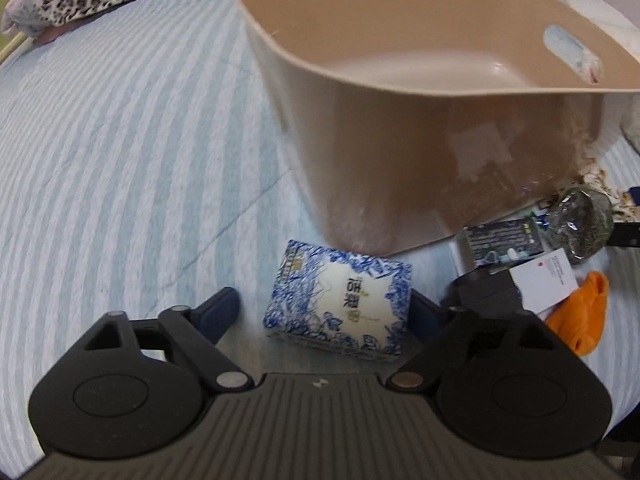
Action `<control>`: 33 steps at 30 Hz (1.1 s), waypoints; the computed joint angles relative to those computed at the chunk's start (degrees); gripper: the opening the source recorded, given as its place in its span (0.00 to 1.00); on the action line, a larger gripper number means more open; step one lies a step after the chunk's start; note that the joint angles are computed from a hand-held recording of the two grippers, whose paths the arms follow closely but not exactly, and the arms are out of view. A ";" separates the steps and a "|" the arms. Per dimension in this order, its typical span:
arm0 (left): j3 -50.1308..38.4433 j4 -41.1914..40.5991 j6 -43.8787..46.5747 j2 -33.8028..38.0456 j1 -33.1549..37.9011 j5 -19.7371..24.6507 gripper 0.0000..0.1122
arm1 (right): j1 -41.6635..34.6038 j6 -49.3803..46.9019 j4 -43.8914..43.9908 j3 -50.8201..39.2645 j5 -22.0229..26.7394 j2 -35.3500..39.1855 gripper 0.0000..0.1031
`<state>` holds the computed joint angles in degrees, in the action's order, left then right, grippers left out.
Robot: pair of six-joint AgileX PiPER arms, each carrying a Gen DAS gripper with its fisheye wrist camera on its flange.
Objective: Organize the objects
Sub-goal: 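Grasp the blue-and-white tissue pack with left tool while right tool grasps the floral scrunchie, then carry both items over the basket and open both tools to drop them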
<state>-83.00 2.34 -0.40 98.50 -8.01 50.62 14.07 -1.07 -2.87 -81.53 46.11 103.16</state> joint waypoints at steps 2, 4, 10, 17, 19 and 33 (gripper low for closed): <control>1.20 0.04 1.25 -0.97 -0.39 -0.68 0.69 | -0.36 -0.66 0.95 -0.15 0.44 0.48 0.57; 1.63 0.17 1.65 -1.57 -0.78 -0.12 0.64 | -0.76 -0.92 2.54 0.71 0.05 -0.08 0.43; 2.89 0.32 0.85 -4.74 -1.53 2.77 0.59 | -0.61 -0.46 3.16 3.16 -0.60 -2.69 0.15; 4.81 2.45 -2.12 -13.56 -4.20 4.18 0.59 | -1.45 0.42 4.04 6.56 0.11 -9.35 0.13; 0.63 2.65 -2.08 -12.62 -4.28 5.21 0.59 | -1.91 0.48 4.48 7.95 -0.58 -12.76 0.13; -16.13 9.16 -8.22 -9.38 -11.23 3.68 0.59 | -1.71 1.91 5.78 -2.82 -4.33 -15.84 0.13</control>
